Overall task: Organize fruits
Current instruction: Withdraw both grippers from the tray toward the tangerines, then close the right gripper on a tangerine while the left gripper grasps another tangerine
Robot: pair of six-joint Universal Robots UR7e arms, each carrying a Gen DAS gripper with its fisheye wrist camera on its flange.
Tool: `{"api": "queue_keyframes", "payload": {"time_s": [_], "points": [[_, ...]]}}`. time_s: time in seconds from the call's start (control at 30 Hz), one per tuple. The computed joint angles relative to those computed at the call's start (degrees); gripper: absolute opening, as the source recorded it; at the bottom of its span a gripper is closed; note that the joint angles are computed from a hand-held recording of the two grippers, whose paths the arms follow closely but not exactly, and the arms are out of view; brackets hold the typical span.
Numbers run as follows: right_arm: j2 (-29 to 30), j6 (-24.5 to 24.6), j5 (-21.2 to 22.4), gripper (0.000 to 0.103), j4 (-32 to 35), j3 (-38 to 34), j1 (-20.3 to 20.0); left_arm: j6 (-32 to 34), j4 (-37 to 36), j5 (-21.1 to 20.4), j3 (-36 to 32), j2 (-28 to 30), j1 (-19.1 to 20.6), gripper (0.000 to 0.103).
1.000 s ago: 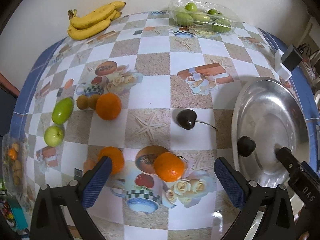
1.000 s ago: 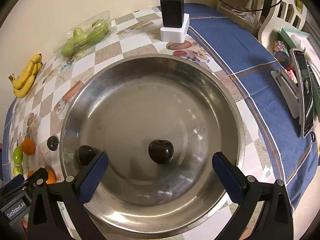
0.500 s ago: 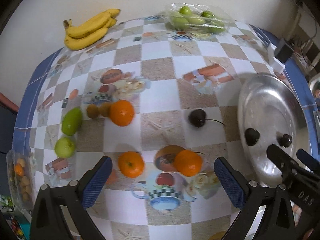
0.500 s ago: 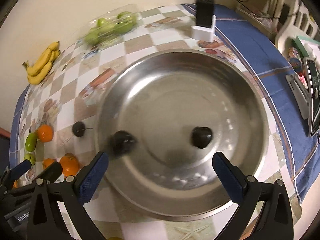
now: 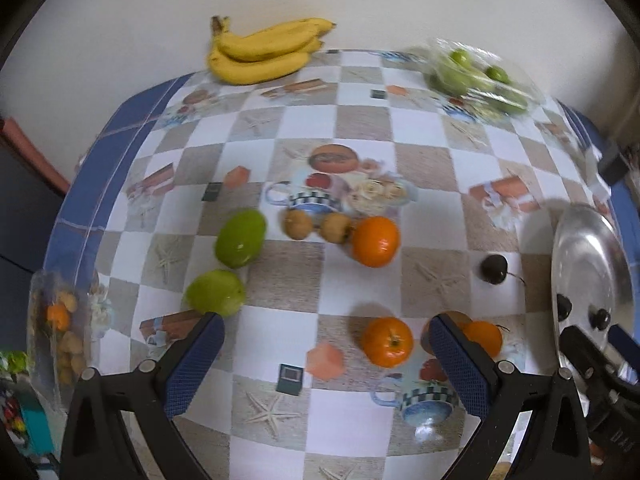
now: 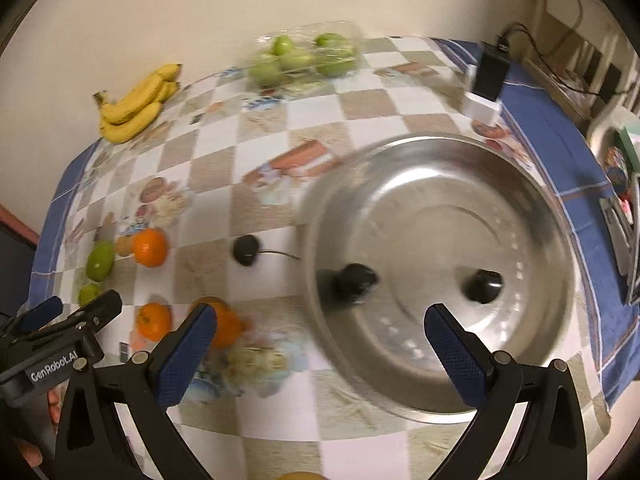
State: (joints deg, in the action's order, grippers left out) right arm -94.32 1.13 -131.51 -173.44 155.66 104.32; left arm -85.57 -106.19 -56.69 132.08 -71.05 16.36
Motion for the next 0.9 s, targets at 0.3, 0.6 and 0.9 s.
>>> {"api": "queue_keyframes", "payload": {"time_s": [0.3, 0.6, 0.9], "points": [[8.51, 1.02, 4.29, 0.103, -1.64, -1.62, 3.49, -5.21, 0.89, 1.08, 2.85, -5.12, 0.67, 0.103], [14.84, -0.83, 5.71, 0.103, -4.51, -1.94, 3.29, -1.58, -8.24, 0.69, 4.7, -2.95, 2.44, 0.103], [16.86, -1.77, 7.39, 0.103, -5.67, -1.48, -0.18, 2.18, -15.26, -2.41, 5.2, 1.43, 5.14, 0.103]]}}
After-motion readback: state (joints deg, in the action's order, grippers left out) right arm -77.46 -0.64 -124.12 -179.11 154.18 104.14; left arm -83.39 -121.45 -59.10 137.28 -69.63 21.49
